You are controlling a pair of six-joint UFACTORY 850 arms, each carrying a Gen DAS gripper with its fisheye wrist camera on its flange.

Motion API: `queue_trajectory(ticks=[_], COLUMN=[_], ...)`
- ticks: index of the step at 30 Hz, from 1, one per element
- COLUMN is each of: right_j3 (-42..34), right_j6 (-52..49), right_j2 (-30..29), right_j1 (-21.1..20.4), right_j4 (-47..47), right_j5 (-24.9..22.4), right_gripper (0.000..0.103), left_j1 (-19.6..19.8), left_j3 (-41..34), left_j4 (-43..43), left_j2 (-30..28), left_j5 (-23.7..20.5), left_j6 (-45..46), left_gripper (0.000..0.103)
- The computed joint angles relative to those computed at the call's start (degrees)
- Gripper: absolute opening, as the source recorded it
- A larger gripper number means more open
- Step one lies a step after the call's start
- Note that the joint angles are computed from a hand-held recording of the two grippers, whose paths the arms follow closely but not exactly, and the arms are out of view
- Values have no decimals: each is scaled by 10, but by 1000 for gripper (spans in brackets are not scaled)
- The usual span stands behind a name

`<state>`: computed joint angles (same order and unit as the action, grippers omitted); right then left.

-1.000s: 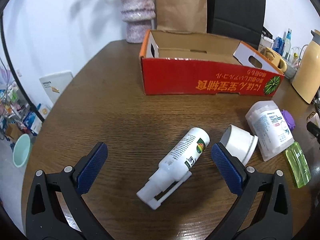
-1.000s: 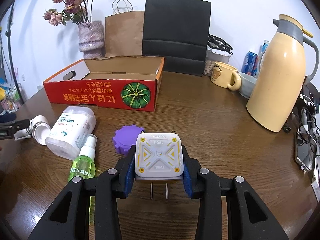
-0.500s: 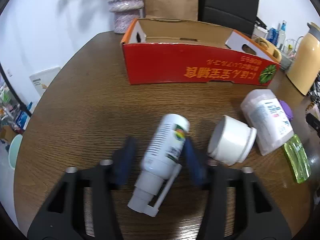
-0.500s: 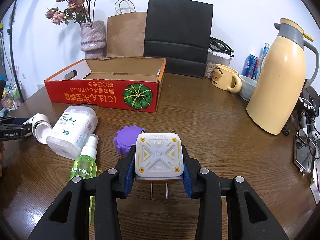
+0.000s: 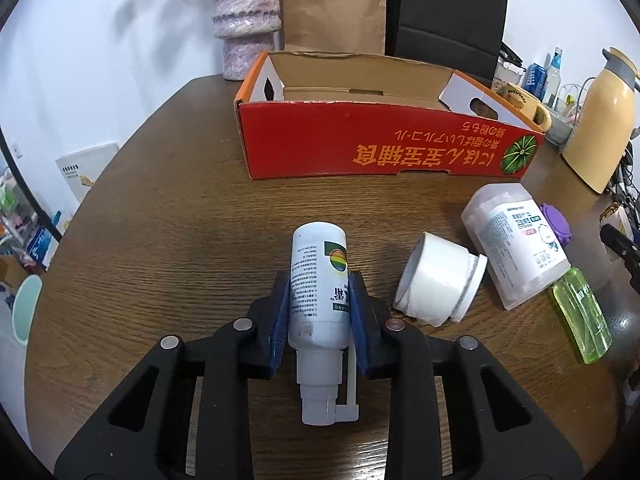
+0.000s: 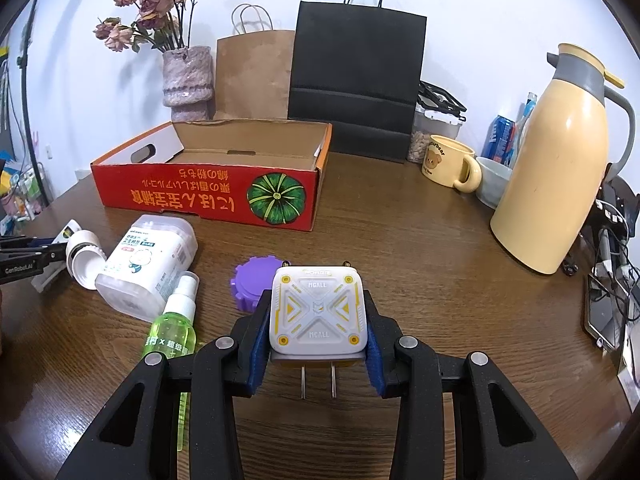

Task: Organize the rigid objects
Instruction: 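Carry the spray bottle and plug adapter over the cardboard box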

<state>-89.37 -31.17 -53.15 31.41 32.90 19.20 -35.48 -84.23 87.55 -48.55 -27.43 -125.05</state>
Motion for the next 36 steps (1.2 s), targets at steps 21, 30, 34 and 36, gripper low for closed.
queue_trajectory(ticks=[21,30,34,36], right_j3=[16,-6,-28,-38], right_j6=[75,92,87,86], right_j2=[18,15,9,5], right_j1=[11,19,22,23], right_j4=[-50,-74,-76,-76], right_j5=[26,24,18,14], right_gripper=[44,44,44,44], left_j1=[-18,-17,-16,-15], left_j3=[17,-2,-13,-20], left_j4=[43,57,60,60], left_j2=[28,36,36,34], left_j5=[-44,-47,-48,-47], left_j6=[-68,-61,-56,-52], left_gripper=[24,24,24,24])
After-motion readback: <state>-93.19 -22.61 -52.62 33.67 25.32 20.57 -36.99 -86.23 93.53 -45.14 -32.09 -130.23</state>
